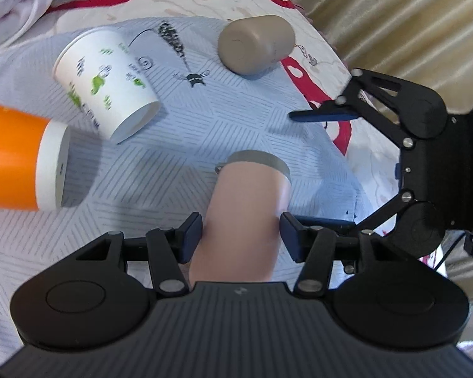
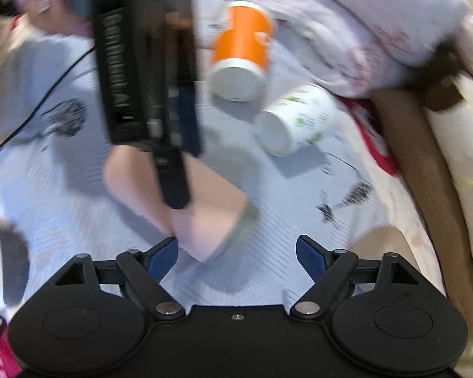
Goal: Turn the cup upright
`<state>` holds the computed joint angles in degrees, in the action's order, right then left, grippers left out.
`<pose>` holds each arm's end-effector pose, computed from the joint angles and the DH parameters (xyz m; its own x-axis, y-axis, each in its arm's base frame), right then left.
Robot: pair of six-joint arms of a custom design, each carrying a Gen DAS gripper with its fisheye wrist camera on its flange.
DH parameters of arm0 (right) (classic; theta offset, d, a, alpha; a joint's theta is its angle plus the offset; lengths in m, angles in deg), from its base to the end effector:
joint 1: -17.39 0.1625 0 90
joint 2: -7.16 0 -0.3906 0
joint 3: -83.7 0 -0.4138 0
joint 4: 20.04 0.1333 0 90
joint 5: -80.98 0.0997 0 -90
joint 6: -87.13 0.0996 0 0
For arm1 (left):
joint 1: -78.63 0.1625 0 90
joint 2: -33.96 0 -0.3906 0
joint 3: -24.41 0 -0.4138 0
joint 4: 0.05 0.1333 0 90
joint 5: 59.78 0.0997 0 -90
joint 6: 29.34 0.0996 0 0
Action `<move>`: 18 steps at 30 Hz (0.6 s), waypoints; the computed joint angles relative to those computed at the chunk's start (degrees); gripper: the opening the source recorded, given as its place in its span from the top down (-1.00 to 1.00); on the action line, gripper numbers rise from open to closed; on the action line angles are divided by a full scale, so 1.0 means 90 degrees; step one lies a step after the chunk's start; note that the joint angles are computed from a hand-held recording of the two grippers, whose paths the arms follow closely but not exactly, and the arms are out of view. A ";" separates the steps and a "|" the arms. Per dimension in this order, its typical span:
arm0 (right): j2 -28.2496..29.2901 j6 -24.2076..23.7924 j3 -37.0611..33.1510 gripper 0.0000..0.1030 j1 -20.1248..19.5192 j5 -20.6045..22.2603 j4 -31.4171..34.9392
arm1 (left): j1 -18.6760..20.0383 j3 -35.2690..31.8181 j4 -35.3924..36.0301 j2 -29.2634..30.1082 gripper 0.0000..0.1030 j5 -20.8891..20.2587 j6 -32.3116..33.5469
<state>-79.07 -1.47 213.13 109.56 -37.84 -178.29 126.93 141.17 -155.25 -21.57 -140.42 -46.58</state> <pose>0.1024 -0.4510 0.2321 0.0127 -0.9008 0.4340 -0.8838 0.1929 0.4262 -0.2386 -0.4926 0.0307 -0.9074 0.3981 -0.1344 0.4133 0.9034 -0.1142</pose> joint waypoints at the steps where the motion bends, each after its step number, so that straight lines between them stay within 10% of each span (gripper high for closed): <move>1: -0.0005 0.0118 0.0024 -0.64 -0.0013 0.0038 -0.0140 | 0.0041 0.0009 0.0006 -0.0018 -0.03 -0.0063 -0.0075; 3: 0.0142 0.0571 0.0068 -0.64 0.0048 -0.0100 -0.0573 | 0.0156 0.0013 0.0042 -0.0038 -0.02 -0.0250 -0.0331; 7: 0.0451 0.3155 -0.0228 -0.64 0.0164 -0.0801 -0.0315 | 0.0384 0.0062 -0.0068 -0.0073 0.00 -0.0636 -0.0741; 13: -0.0178 0.6546 -0.0841 -0.64 -0.0534 0.0628 0.2441 | 0.0304 0.0114 -0.0175 -0.0076 0.01 -0.0476 -0.0765; 18: -0.0332 0.7536 -0.1098 -0.64 -0.1072 0.1928 0.3670 | 0.0308 0.0107 -0.0239 -0.0041 0.02 -0.0495 -0.0781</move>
<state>-82.06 66.35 203.24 99.91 -20.49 -145.26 129.70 142.13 -157.41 -21.94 -144.87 -53.61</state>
